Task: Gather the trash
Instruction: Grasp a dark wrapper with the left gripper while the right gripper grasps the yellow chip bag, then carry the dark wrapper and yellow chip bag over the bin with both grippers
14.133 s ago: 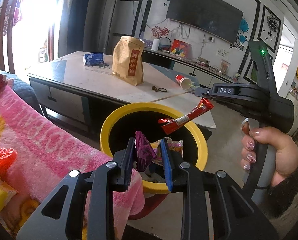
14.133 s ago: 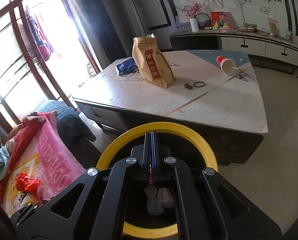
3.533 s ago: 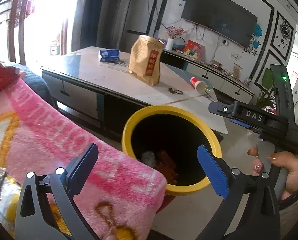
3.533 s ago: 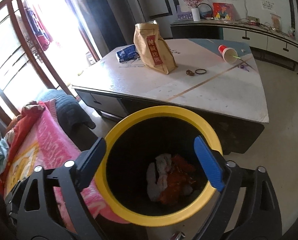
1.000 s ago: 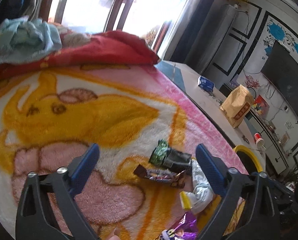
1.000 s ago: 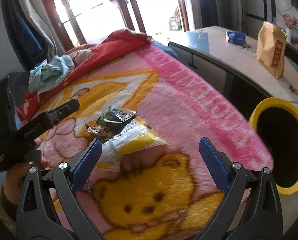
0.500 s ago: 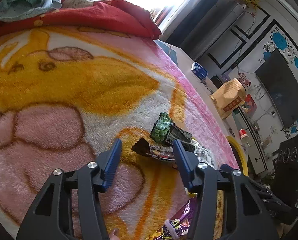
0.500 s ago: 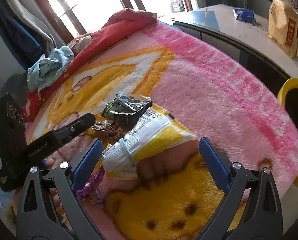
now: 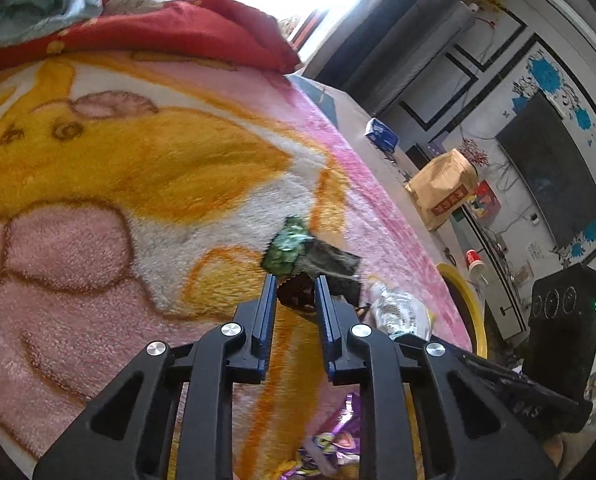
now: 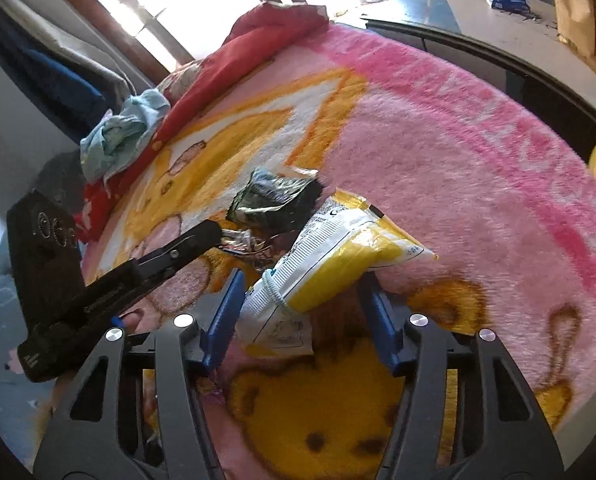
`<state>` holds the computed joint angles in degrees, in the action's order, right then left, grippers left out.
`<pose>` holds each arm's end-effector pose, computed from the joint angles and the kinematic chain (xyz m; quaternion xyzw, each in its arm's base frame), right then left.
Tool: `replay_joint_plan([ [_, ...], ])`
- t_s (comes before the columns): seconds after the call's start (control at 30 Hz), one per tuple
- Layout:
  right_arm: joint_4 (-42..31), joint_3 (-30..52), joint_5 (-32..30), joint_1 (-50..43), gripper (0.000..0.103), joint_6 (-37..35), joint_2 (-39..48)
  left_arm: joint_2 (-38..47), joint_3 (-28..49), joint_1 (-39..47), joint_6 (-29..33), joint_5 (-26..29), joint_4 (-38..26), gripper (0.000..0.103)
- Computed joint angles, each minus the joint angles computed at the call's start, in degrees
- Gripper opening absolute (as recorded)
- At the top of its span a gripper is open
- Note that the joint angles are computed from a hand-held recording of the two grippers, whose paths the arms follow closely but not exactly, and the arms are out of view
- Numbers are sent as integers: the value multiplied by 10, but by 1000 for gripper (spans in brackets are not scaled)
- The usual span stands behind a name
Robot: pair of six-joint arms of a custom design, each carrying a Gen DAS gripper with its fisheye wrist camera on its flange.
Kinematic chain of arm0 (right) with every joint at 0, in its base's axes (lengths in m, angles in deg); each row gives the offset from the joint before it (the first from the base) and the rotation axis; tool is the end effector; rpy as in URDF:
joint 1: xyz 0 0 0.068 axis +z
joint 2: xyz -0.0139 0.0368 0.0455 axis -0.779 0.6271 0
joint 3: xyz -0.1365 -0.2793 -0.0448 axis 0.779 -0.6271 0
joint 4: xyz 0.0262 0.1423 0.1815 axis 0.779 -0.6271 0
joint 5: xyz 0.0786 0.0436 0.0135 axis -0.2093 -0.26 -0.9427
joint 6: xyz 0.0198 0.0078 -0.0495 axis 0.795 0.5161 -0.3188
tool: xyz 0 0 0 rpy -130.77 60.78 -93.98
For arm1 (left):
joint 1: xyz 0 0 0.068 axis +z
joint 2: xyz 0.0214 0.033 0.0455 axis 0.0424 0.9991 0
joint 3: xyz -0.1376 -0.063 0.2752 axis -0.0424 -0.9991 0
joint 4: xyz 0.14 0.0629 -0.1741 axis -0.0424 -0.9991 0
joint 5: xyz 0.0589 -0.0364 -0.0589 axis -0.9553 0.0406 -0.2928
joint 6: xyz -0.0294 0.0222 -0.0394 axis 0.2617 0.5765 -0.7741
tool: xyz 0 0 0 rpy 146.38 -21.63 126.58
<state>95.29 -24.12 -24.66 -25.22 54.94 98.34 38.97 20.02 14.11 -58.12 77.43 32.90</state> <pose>0.1593 0.0826 0.1357 0.0732 0.9248 0.2463 0.2806 0.2136 0.0201 0.1167 0.0422 0.9052 -0.3014 0.2967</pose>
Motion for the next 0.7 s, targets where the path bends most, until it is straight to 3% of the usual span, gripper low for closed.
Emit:
replay_joint_plan([
  [0.2,-79,-8,-27,-93,37,-60,-95,-52,-15,-43,-20,-5,-1,17],
  [0.6,-217,16,-113,-283,34,-170,-225,-146,-35,-150,-67,-39,-4,17],
  [0.7,-246,22,-145,-340,20,-208,-237,-160,-35,-183,-83,-54,0,17],
])
